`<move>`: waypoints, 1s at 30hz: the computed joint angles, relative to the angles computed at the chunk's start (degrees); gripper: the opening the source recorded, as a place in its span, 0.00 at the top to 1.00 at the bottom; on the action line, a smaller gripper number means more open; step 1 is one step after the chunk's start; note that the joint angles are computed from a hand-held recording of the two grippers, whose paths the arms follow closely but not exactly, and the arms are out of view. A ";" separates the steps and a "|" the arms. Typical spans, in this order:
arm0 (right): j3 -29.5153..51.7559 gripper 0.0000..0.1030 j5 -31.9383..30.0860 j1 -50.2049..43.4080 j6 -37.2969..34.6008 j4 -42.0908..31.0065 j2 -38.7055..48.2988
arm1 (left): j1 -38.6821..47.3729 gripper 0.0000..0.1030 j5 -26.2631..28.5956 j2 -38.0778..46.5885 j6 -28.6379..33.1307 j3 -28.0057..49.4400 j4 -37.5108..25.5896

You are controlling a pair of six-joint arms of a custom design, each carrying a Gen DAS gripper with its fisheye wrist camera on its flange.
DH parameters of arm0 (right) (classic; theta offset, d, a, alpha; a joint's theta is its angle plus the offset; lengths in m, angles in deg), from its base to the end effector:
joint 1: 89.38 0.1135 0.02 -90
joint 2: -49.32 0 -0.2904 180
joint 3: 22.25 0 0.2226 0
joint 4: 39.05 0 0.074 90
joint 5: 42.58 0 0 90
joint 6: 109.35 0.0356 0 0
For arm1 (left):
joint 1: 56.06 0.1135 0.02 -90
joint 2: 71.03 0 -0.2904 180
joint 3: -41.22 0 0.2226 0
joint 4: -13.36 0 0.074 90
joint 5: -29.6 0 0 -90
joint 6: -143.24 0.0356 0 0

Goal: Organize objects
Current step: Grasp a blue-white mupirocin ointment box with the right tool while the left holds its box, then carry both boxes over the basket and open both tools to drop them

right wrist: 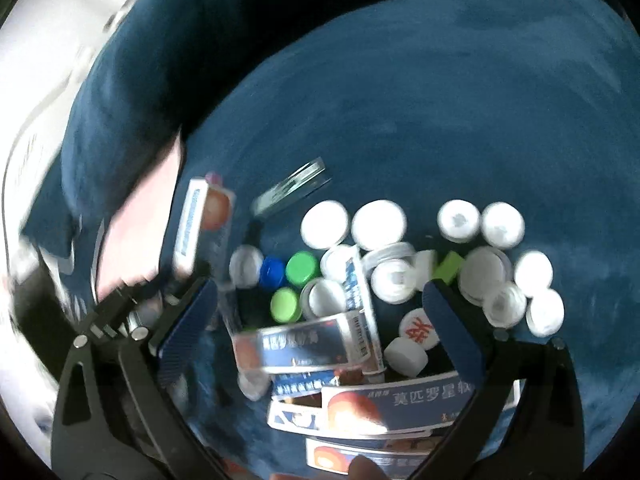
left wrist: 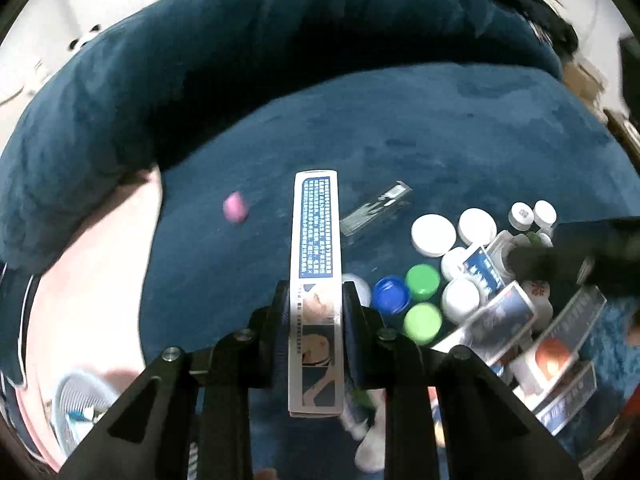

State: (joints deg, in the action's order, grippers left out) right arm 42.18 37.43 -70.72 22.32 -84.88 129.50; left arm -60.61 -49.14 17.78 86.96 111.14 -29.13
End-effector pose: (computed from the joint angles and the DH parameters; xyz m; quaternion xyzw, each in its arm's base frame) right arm 0.2222 0.0816 0.2433 0.1717 0.9506 0.1959 0.1690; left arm 0.2753 -0.0289 0.2362 0.3390 0.9031 -0.0301 0.2620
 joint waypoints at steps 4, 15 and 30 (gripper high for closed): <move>5.09 0.00 -0.39 7.09 -12.73 -3.45 6.59 | 8.08 0.76 3.71 -2.98 3.37 0.58 -4.55; 13.63 0.00 9.43 17.50 -31.51 -11.06 20.07 | 24.03 0.76 12.95 -5.14 12.31 2.41 -14.58; 12.47 0.61 11.02 18.48 -34.86 -6.45 19.38 | 28.48 0.76 16.91 -1.41 10.18 7.94 -19.95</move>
